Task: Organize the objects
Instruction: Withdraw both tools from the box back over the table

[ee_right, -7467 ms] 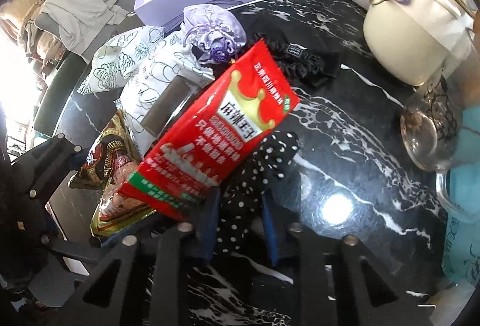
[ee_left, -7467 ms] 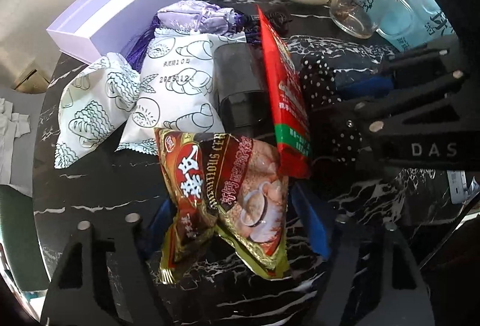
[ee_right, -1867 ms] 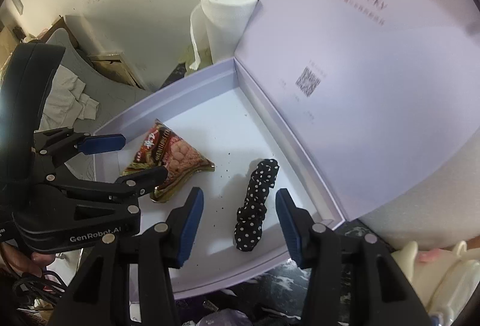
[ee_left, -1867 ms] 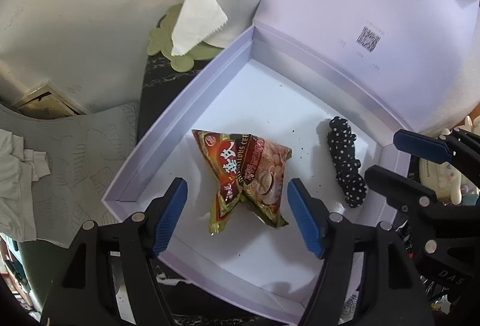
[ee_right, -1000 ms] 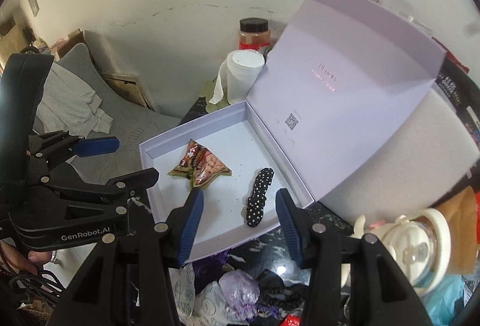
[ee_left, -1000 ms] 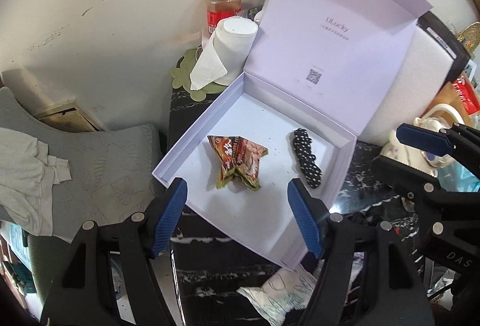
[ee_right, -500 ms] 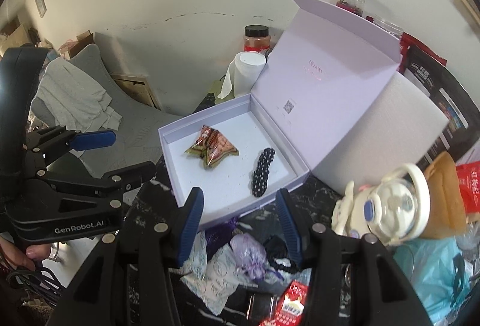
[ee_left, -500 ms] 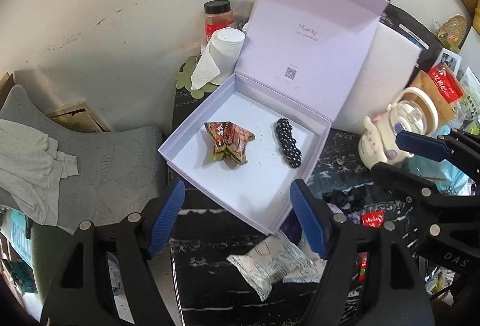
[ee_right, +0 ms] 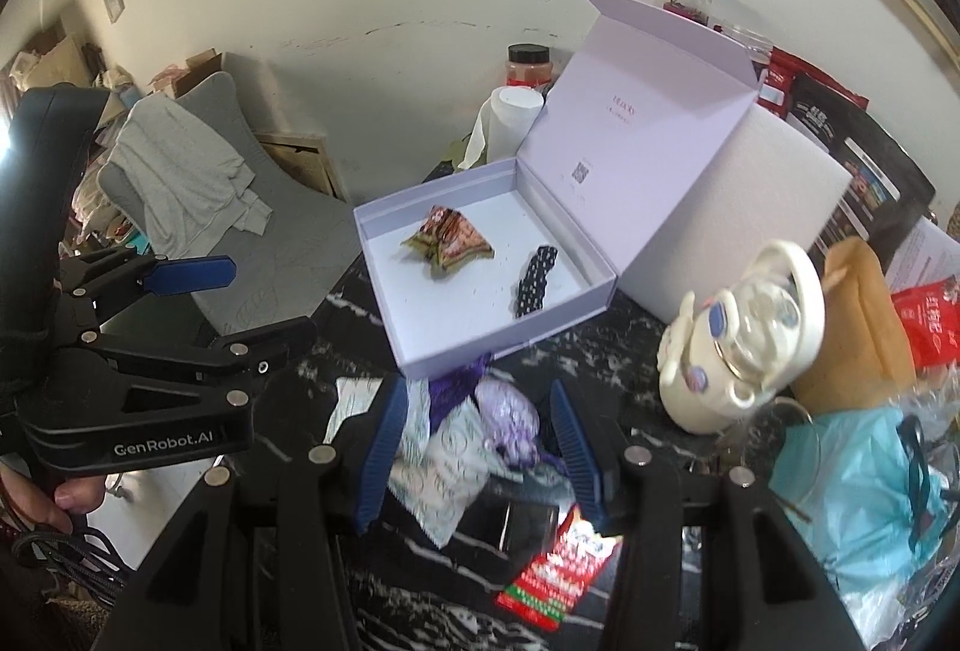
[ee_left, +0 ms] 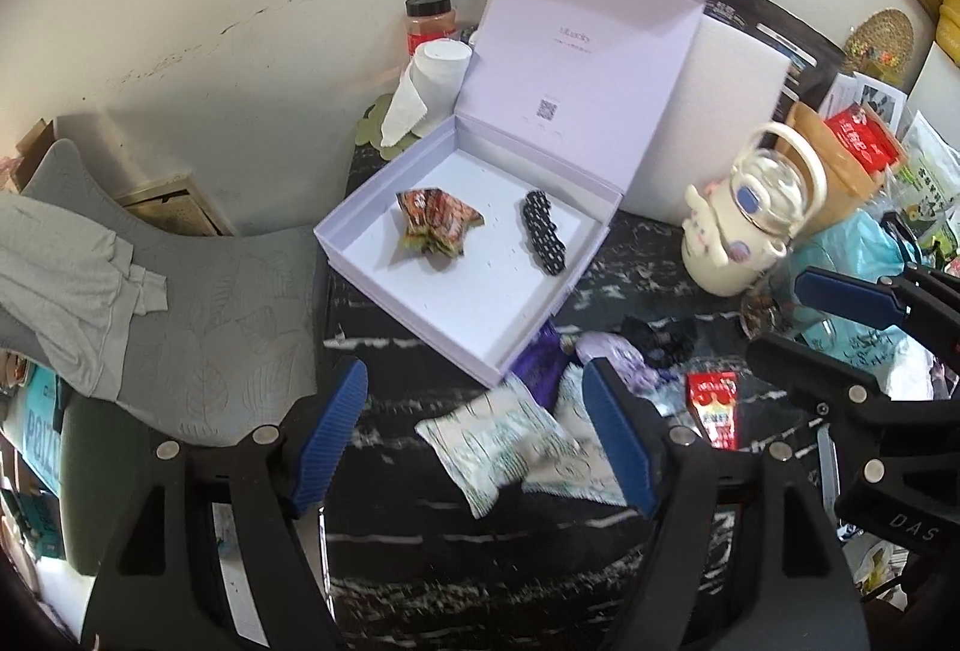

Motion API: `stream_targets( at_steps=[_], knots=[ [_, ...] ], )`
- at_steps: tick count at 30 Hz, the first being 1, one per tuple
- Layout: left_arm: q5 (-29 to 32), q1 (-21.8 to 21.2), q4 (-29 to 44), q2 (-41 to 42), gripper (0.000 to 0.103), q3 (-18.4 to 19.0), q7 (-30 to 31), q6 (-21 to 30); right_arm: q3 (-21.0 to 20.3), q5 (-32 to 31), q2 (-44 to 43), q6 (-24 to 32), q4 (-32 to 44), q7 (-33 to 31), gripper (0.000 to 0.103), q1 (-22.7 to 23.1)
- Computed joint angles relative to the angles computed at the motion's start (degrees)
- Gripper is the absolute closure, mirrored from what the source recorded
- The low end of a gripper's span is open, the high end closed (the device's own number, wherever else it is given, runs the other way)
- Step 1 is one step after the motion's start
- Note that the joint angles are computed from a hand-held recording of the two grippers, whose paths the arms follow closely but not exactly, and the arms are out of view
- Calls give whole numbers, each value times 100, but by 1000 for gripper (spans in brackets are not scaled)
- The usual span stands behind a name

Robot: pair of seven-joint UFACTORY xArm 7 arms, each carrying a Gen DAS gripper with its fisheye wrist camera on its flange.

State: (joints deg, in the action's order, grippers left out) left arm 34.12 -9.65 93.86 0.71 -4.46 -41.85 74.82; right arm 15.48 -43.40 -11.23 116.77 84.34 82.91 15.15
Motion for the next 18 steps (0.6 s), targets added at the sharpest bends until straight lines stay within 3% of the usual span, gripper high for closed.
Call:
stream_targets(
  at_steps=[11,18],
  knots=[
    [196,-495,-381,-161,30,-411,-1022,467,352,606,-139,335,-183,544,53,423],
    [98,-776,-613,-101,30,-527,-1619,467,517,1053,-380,385,-461,994,53,586]
  ],
)
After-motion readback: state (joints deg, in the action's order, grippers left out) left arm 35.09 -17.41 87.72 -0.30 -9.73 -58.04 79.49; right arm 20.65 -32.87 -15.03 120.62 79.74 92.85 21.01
